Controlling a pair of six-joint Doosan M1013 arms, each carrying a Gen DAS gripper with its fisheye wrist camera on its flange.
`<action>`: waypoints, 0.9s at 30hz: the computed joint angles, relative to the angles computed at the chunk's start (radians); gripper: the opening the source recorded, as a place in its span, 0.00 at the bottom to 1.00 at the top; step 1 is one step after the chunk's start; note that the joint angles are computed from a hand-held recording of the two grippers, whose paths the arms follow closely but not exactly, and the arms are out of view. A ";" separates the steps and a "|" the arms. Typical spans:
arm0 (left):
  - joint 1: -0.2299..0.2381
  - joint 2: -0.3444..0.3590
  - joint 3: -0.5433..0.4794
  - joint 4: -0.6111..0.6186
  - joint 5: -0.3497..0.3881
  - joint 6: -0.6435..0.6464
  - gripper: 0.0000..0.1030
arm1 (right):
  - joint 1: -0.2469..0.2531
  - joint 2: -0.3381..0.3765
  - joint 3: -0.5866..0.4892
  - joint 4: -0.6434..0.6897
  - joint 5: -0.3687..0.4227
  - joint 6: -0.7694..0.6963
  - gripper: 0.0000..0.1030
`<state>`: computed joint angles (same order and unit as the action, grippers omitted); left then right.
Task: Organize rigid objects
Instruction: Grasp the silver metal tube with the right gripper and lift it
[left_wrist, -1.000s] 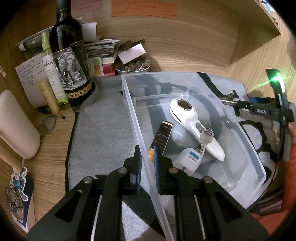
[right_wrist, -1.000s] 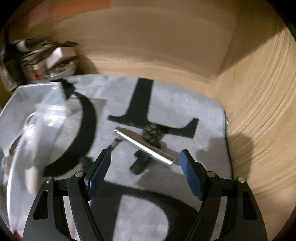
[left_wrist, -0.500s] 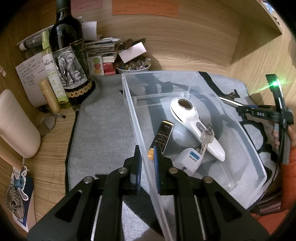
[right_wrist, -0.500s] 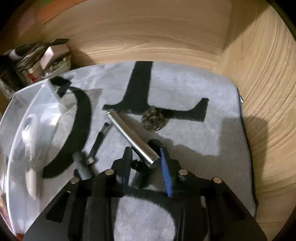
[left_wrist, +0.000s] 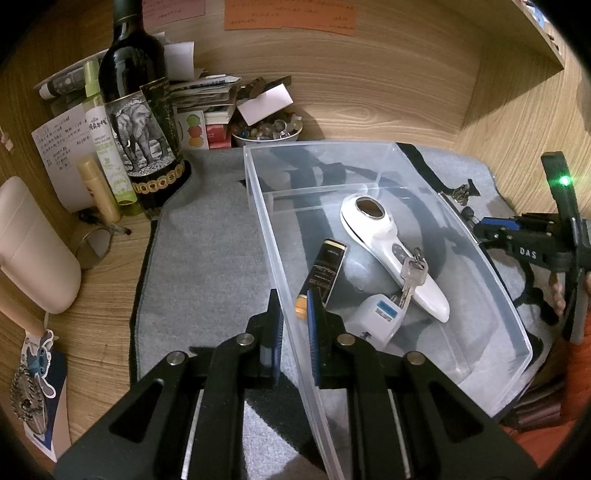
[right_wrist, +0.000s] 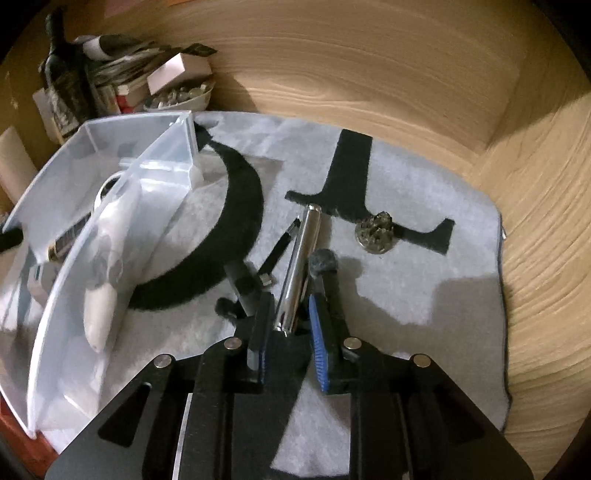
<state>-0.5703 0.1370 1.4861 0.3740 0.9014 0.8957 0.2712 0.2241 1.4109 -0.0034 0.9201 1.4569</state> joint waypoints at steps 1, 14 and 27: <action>0.000 0.000 0.000 0.000 0.000 0.001 0.12 | -0.003 0.003 -0.005 0.010 0.003 0.004 0.17; 0.001 0.000 0.000 -0.001 0.000 0.001 0.12 | -0.004 0.081 -0.076 0.002 0.037 0.076 0.17; -0.003 0.003 -0.004 0.005 0.006 -0.001 0.12 | 0.001 0.031 -0.028 0.011 -0.072 0.061 0.14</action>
